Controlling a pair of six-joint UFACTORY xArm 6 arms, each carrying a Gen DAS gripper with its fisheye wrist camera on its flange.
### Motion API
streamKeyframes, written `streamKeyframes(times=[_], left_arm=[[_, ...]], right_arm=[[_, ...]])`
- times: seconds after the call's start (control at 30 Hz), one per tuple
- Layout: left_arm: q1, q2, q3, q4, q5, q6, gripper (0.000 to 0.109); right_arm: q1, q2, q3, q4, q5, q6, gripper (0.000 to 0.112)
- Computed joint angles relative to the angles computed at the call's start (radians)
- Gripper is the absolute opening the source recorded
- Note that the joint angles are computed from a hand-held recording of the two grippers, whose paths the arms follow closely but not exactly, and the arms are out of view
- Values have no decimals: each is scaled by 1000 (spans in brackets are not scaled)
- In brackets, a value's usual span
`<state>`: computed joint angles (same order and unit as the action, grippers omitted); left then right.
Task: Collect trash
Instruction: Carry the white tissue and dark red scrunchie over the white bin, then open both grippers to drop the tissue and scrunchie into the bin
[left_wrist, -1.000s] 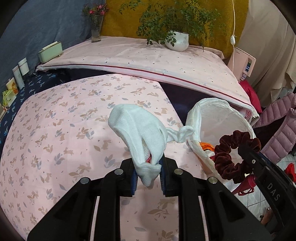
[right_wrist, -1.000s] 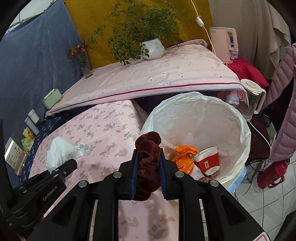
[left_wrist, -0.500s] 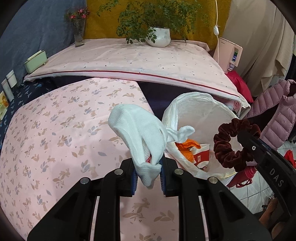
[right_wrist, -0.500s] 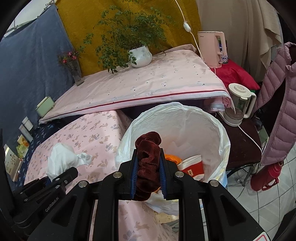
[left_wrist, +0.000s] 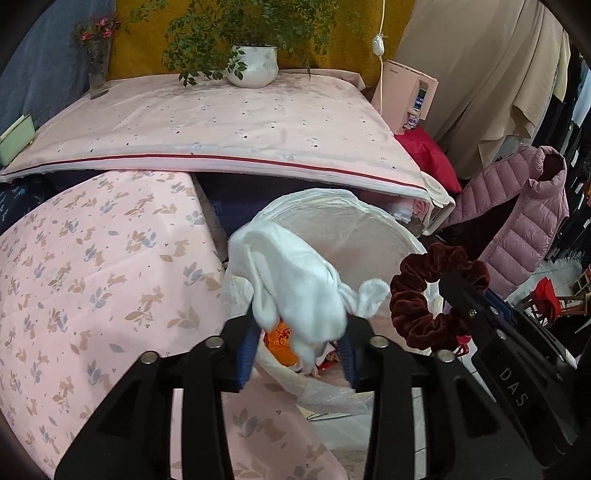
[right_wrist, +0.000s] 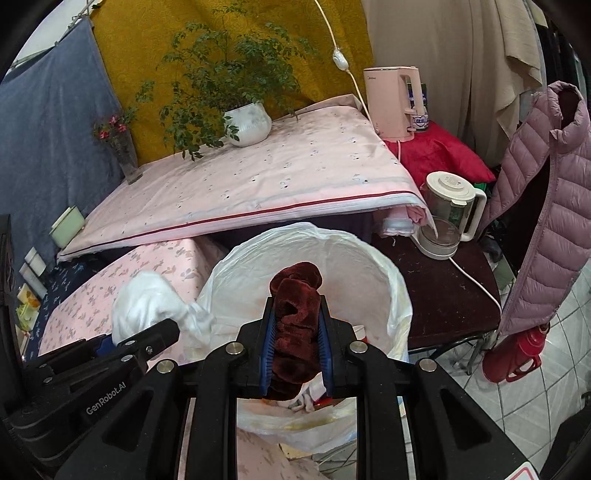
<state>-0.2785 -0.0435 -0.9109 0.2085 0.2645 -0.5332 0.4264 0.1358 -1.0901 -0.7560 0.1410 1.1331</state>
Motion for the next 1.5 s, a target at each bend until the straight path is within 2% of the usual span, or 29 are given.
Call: streamKeyframes(times=[0.03,0.07,0.37,0.8,1.37,1.5], left_arm=[[3,6,-7,41,-5,-46,57],[7,5,-8,79,-9,-84,63],[43,-5,0,263,9,-255,63],[61,-34,36,409,44,-390,63],[106,-90,128,471,53,-477,66],[110,-103,145,493,59,-498,66]], right_arm=[[-4,2,-2,2,0,-2,19],[-7,3,-4,1,0,0,19],[-7,36,-25,35,-5,-37,19],[25,80,-65,109,6,-129,19],[57,112,-114,140,40,-181,24],[66,114,-118,141,48,-187,29]])
